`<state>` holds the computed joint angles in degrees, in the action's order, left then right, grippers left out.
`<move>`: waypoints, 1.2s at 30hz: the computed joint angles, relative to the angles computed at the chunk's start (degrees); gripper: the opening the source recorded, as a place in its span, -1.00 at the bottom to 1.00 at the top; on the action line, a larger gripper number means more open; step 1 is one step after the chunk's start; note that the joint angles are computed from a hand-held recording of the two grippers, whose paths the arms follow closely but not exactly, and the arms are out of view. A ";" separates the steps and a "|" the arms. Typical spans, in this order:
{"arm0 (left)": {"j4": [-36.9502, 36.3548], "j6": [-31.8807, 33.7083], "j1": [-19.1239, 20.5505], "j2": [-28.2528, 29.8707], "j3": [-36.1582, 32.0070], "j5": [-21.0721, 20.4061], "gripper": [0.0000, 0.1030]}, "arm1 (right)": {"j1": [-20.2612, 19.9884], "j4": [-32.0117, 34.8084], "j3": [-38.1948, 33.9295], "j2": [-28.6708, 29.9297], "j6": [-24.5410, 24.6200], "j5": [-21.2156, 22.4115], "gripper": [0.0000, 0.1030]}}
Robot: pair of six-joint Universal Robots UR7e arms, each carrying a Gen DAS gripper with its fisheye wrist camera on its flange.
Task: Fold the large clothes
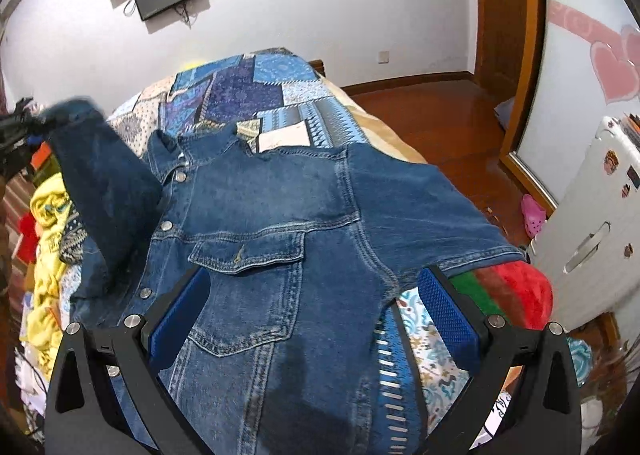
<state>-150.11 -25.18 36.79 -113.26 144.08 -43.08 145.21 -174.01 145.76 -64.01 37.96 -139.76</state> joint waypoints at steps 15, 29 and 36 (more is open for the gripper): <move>-15.46 -4.85 3.09 33.44 1.27 -15.52 -0.86 | -1.23 7.26 4.81 -10.47 4.60 -3.77 1.00; -6.26 -4.87 0.02 38.16 1.69 -15.43 -0.40 | -6.62 6.01 8.65 -13.13 5.51 -4.20 1.00; 3.67 -9.05 -6.53 26.99 4.45 -5.80 0.00 | -7.51 4.14 8.75 -11.91 3.36 -5.06 1.00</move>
